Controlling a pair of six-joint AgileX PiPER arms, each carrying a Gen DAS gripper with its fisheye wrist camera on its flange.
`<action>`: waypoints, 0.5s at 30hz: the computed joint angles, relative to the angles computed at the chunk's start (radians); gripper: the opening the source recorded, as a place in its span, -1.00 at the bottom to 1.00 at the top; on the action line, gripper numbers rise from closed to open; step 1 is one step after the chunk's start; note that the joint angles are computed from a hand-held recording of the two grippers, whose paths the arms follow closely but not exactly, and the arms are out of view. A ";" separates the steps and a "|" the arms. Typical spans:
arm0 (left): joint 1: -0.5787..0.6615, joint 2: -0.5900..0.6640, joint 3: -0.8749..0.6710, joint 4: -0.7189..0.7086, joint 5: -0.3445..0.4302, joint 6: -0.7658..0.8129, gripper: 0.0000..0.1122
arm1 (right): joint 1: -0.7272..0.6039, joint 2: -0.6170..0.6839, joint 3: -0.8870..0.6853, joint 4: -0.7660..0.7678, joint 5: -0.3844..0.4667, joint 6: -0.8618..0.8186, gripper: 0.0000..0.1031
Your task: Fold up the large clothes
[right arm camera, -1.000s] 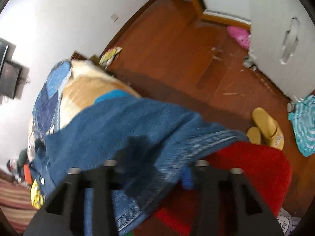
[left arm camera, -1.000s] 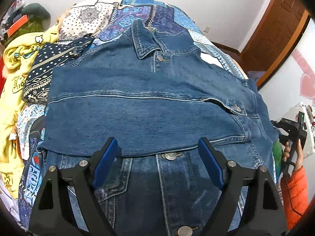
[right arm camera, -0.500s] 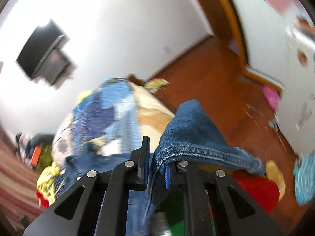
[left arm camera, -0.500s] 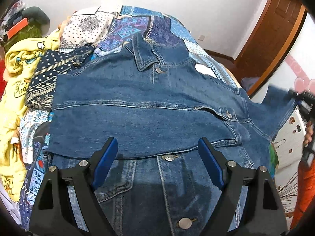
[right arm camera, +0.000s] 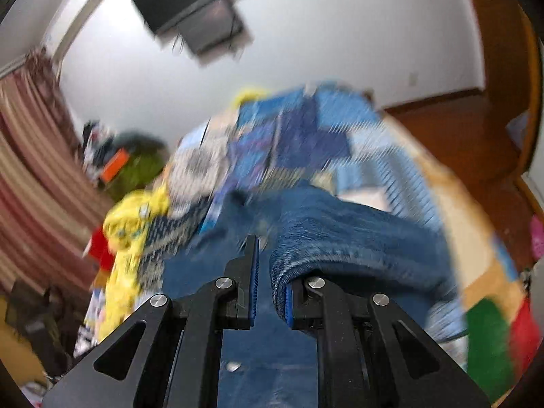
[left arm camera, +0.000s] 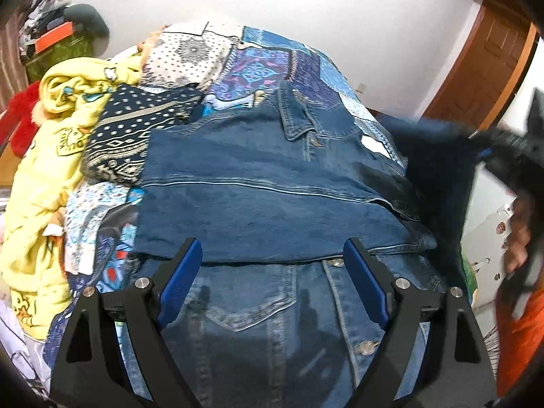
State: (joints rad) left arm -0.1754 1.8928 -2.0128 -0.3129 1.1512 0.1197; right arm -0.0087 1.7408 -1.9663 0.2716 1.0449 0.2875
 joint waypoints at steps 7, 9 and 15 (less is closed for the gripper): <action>0.040 -0.035 0.063 0.011 -0.014 0.015 0.53 | 0.138 0.082 0.112 -0.035 0.020 0.020 -0.77; 0.036 -0.029 0.055 0.024 -0.012 0.011 0.53 | 0.144 0.081 0.135 -0.021 0.047 0.016 -0.71; -0.022 0.010 -0.026 0.065 0.015 -0.011 0.53 | 0.063 0.015 0.266 0.127 0.109 -0.107 -0.69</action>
State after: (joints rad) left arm -0.1975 1.9031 -2.0387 -0.2480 1.1667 0.1090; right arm 0.0540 1.7557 -1.7007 0.3989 1.1537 0.1808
